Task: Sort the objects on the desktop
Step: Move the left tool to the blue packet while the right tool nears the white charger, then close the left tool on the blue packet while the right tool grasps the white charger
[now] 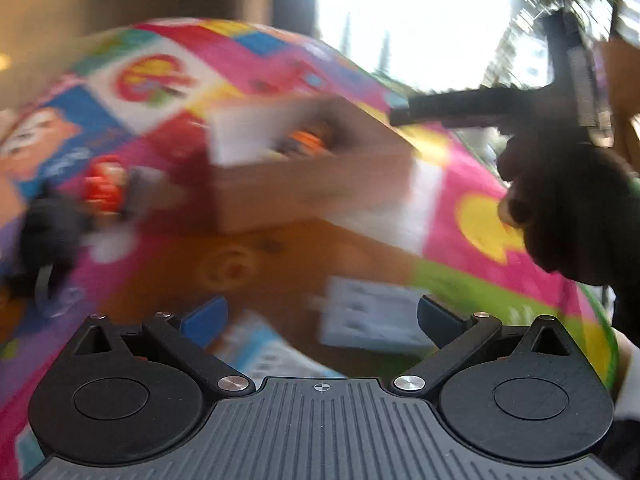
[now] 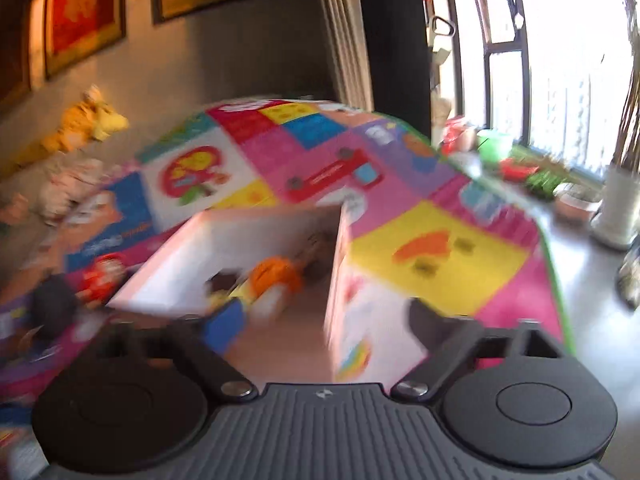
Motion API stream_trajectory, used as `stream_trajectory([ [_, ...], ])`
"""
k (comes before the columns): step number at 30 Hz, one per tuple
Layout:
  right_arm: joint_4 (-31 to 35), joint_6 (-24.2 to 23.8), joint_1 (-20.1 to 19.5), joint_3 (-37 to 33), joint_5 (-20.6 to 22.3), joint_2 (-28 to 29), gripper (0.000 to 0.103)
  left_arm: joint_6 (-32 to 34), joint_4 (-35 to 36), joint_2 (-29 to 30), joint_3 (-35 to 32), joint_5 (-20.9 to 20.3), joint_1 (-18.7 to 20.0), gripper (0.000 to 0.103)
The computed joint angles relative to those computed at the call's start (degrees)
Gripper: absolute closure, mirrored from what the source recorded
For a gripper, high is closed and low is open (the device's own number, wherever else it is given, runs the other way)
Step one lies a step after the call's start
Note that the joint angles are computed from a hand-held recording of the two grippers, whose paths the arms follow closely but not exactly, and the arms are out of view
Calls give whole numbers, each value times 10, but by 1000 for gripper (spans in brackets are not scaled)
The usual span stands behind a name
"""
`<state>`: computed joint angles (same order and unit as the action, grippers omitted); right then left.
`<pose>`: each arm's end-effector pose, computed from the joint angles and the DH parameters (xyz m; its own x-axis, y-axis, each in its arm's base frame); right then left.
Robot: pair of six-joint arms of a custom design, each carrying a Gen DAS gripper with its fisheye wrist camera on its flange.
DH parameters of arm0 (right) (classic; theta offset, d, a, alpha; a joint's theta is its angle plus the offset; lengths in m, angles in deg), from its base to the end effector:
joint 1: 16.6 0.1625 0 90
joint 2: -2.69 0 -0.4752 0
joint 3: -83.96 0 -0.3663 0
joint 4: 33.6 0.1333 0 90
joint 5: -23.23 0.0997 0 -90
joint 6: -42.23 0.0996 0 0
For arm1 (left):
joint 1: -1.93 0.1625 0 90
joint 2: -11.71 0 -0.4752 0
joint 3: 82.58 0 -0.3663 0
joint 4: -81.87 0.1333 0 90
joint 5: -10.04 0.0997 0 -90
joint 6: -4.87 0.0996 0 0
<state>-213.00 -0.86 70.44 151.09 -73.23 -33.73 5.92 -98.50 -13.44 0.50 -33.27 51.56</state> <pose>0.0789 -0.8389 0.2913 -0.7394 -0.2470 0.6264 -0.6549 0.4796 -0.5840 -0.3261 -0.7012 0.0499 -0.7653 0.1587 -0.6238 0.5608 0.6402 -0.5251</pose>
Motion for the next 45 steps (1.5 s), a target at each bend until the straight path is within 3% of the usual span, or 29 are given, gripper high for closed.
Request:
stream_trajectory([
  [4, 164, -3, 20, -212, -78, 96, 61, -20, -90, -16, 36, 46, -8, 0],
  [6, 226, -23, 23, -285, -93, 132, 64, -19, -108, -27, 49, 67, -10, 0],
  [8, 230, -61, 23, -297, -90, 145, 65, -34, -114, -39, 70, 77, -10, 0],
  [10, 185, -121, 26, -276, -88, 148, 65, -62, -100, -51, 90, 74, -8, 0],
  [14, 187, -196, 21, -223, -32, 126, 66, -115, -64, -66, 118, 67, -8, 0],
  [16, 155, -229, 25, -203, -27, 123, 66, -115, -60, -67, 124, 60, -10, 0],
  [18, 119, -214, 27, -174, -14, 108, 65, -98, -63, -67, 131, 43, -14, 0],
  [21, 70, -170, 23, -74, 38, 46, 42, -71, -42, -66, 132, 6, -16, 0],
  [22, 78, -161, 18, -38, 64, 19, 33, -63, -32, -63, 129, -2, -16, 0],
  [24, 141, -175, 8, 27, 93, -32, 31, -41, -4, -54, 118, -4, -19, 0],
  [28, 244, -233, 1, 97, 56, -79, 31, 2, 20, -35, 104, 23, -29, 0],
  [30, 244, -269, -2, 119, 34, -84, 31, 1, 30, -36, 102, 26, -31, 0],
  [33, 177, -309, -4, 142, 18, -81, 24, -12, 37, -41, 107, 36, -33, 0],
  [37, -39, -364, 2, 136, -13, -38, 24, -39, 41, -50, 119, 54, -38, 0],
  [39, -39, -309, 1, 135, -14, -44, 24, -51, 40, -56, 124, 46, -37, 0],
  [41, 57, -225, -6, 135, 13, -72, 16, -57, 40, -61, 126, 17, -32, 0],
  [42, 114, -205, -10, 132, 31, -86, 14, -61, 41, -63, 127, -4, -29, 0],
  [45, 179, -208, -17, 152, 48, -106, 12, -77, 55, -61, 115, -44, -19, 0],
])
